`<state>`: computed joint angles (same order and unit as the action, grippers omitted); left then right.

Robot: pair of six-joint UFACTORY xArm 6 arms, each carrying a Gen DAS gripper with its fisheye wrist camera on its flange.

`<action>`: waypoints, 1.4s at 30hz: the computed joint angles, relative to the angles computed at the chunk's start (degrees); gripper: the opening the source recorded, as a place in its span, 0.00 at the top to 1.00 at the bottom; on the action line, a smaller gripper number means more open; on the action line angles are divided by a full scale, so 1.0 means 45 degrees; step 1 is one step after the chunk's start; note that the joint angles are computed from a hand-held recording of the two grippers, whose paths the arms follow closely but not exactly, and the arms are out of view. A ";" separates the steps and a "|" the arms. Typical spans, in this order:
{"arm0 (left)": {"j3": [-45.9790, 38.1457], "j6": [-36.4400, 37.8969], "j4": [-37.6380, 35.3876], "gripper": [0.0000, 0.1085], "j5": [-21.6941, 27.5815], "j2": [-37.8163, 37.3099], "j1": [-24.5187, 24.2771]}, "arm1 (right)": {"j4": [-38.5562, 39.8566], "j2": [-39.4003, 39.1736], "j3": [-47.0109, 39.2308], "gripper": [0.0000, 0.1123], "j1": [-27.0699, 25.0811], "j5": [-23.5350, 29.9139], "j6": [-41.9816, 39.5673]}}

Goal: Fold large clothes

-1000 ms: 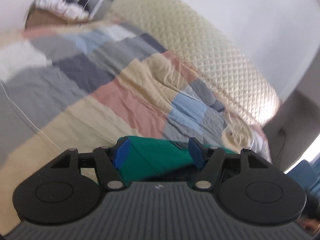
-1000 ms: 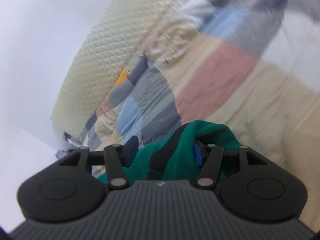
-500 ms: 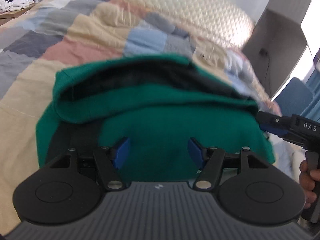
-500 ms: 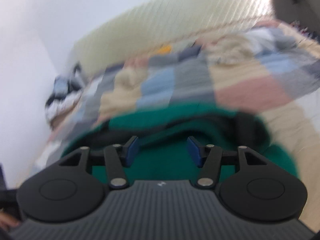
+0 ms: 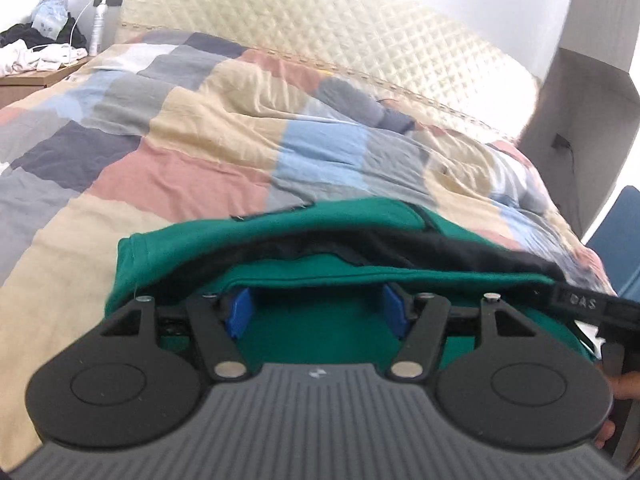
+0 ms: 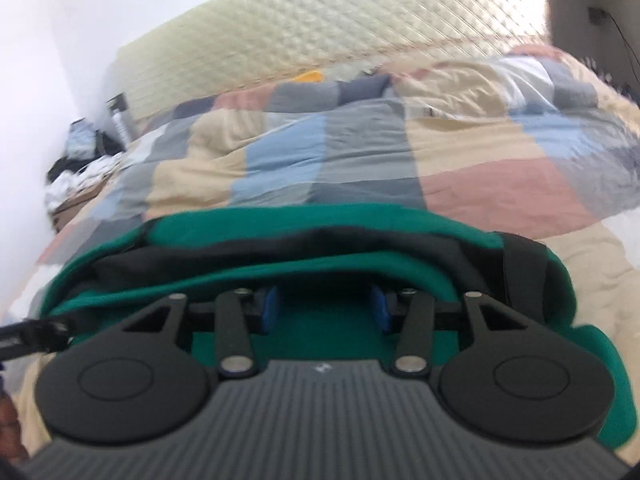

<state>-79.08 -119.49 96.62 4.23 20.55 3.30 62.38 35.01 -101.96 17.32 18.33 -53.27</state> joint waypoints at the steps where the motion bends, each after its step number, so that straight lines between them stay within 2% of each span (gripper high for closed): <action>1: -0.0439 0.0071 -0.0108 0.37 -0.0086 0.0388 0.0151 | -0.0432 0.0684 -0.0825 0.59 -0.0068 0.0068 0.0696; 8: -0.2709 -0.1560 0.1597 0.37 0.0304 0.2071 0.0712 | -0.0629 0.3439 -0.4623 0.58 -0.0318 0.0087 0.1684; 10: -0.2765 -0.0691 0.0746 0.37 0.0925 0.2245 0.0766 | -0.1130 0.4160 -0.5677 0.58 -0.0342 -0.0097 0.2133; 11: -0.2854 -0.0677 0.0451 0.37 0.0880 0.2383 0.0903 | -0.1492 0.4441 -0.6053 0.58 -0.0334 -0.0295 0.2456; 13: -0.3301 -0.0604 -0.0409 0.37 -0.0386 0.2962 0.1468 | -0.2184 0.5050 -0.6822 0.57 -0.0352 -0.0683 0.3137; 15: -0.3413 0.0456 -0.2071 0.37 -0.1331 0.3440 0.1860 | -0.3181 0.5625 -0.7534 0.57 -0.0440 -0.0726 0.4028; 17: -0.3359 0.0926 -0.2648 0.37 -0.1635 0.3592 0.1970 | -0.4293 0.6164 -0.8241 0.57 -0.0570 -0.0296 0.4963; 20: -0.3277 0.0915 -0.2088 0.37 -0.1426 0.3384 0.1798 | -0.4477 0.6389 -0.8539 0.57 -0.0705 0.0377 0.5408; 22: -0.3266 0.0563 -0.1244 0.37 -0.1242 0.3182 0.1615 | -0.3909 0.5849 -0.7676 0.57 -0.0643 0.0068 0.4732; 24: -0.3014 -0.0427 0.0262 0.37 -0.0969 0.2709 0.1292 | -0.3061 0.5098 -0.6581 0.57 -0.0551 -0.0250 0.3773; 27: -0.2562 -0.1763 0.2007 0.37 -0.0775 0.1973 0.0835 | -0.0994 0.3687 -0.4668 0.57 -0.0342 -0.0647 0.1459; 31: -0.2493 -0.3664 0.4150 0.37 -0.1121 0.1391 0.0320 | 0.1663 0.1818 -0.2388 0.56 -0.0068 -0.0586 -0.1589; 34: -0.1967 -0.3275 0.3942 0.37 -0.0934 0.0851 -0.0046 | 0.3399 0.0460 -0.0876 0.57 0.0165 -0.0264 -0.3942; 37: -0.1189 -0.1285 0.2544 0.37 -0.0500 0.0353 -0.0409 | 0.4866 -0.0776 0.0533 0.57 0.0430 -0.0445 -0.6278; 42: -0.0226 0.1442 0.0245 0.38 -0.0162 0.0028 -0.0749 | 0.4417 -0.1720 0.1888 0.57 0.0471 -0.0206 -0.6292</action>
